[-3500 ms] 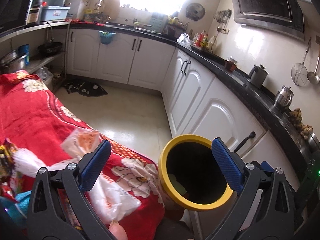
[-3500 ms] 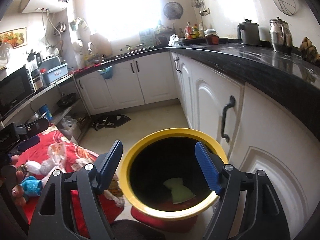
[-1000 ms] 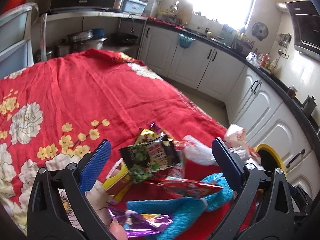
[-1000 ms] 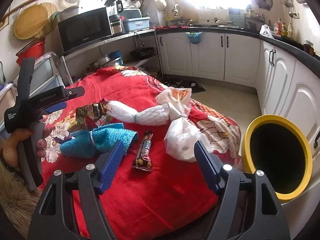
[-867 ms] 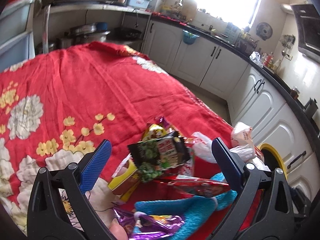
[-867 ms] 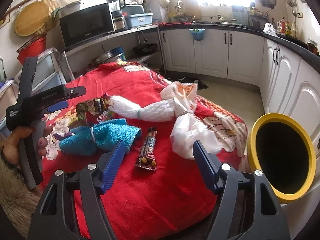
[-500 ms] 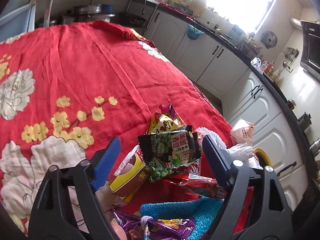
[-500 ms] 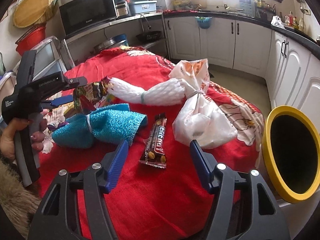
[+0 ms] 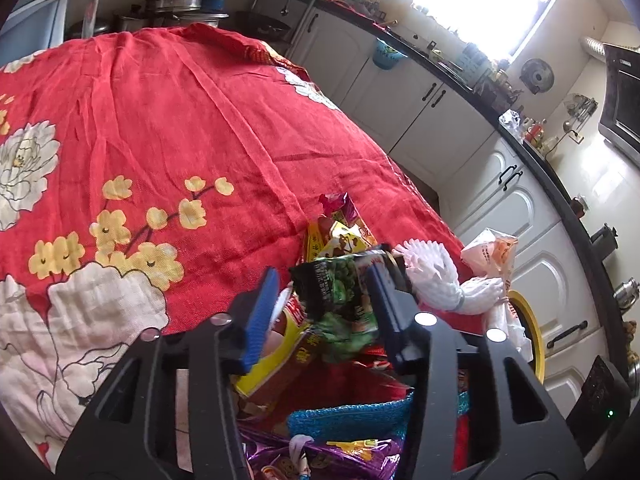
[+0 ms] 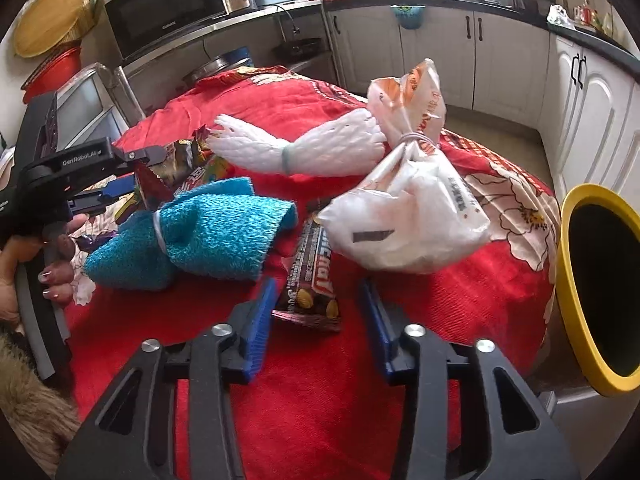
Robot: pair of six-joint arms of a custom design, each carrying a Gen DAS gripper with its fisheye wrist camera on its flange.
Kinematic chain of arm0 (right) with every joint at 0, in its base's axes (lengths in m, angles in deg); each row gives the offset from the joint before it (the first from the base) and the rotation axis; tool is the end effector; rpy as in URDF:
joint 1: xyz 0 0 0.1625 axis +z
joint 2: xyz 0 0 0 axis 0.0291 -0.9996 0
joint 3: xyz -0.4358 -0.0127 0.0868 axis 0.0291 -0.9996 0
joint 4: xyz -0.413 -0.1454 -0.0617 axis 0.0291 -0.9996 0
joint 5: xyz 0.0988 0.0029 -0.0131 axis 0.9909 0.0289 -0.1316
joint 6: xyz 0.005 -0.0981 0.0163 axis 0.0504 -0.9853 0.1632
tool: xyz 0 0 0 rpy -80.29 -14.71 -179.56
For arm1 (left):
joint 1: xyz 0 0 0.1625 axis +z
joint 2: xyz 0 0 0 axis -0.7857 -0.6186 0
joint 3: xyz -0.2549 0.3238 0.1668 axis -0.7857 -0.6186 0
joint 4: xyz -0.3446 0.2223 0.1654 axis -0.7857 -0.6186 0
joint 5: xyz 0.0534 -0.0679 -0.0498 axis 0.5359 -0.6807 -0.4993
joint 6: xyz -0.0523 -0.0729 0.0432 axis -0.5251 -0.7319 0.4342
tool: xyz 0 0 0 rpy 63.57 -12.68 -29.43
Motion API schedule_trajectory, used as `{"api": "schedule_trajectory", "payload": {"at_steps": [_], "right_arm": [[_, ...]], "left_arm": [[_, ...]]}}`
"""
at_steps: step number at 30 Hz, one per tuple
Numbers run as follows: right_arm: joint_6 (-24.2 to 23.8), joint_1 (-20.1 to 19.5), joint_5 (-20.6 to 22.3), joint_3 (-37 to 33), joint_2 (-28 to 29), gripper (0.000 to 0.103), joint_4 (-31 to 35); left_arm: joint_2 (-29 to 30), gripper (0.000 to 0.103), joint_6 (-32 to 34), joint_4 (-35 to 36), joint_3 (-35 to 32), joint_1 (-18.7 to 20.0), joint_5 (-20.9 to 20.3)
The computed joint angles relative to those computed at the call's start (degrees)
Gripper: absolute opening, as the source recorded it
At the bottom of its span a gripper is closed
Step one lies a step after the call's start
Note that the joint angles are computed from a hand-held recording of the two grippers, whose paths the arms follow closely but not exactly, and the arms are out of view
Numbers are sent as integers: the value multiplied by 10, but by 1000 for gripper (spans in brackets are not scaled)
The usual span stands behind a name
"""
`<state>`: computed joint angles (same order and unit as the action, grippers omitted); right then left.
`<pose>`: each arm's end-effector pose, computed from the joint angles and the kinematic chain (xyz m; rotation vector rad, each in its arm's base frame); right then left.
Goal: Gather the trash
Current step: 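Grasp the green snack packet with the left tool while the right tool grasps the brown chocolate bar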
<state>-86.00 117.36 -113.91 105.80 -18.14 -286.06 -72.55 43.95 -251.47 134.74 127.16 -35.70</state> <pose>0.2960 -0.3717 -0.0696 0.5446 -2.5229 0.7507 0.0608 -0.4565 0.3325 0.1748 2.6339 -0.9957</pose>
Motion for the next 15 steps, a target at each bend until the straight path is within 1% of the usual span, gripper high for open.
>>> {"api": "schedule_trajectory", "payload": {"at_steps": [1,4,5,8,15], "right_arm": [[1,-1,-1,2,-1,32,-2],[8,-7,14,9,-7,31,-4],[9,-7,14,10,-7,31,-4],[10,-6,16,14,-9,31,-7],[12,-6,23,28,-16,31,-21]], "left_arm": [[0,31,0,2,-1,0,0],[-2,23,3,3,1,-2,3],[-4,19,4,4,1,-3,2],[-8,14,6,11,2,-7,4],[-29,7,12,35,6,-24,1]]}}
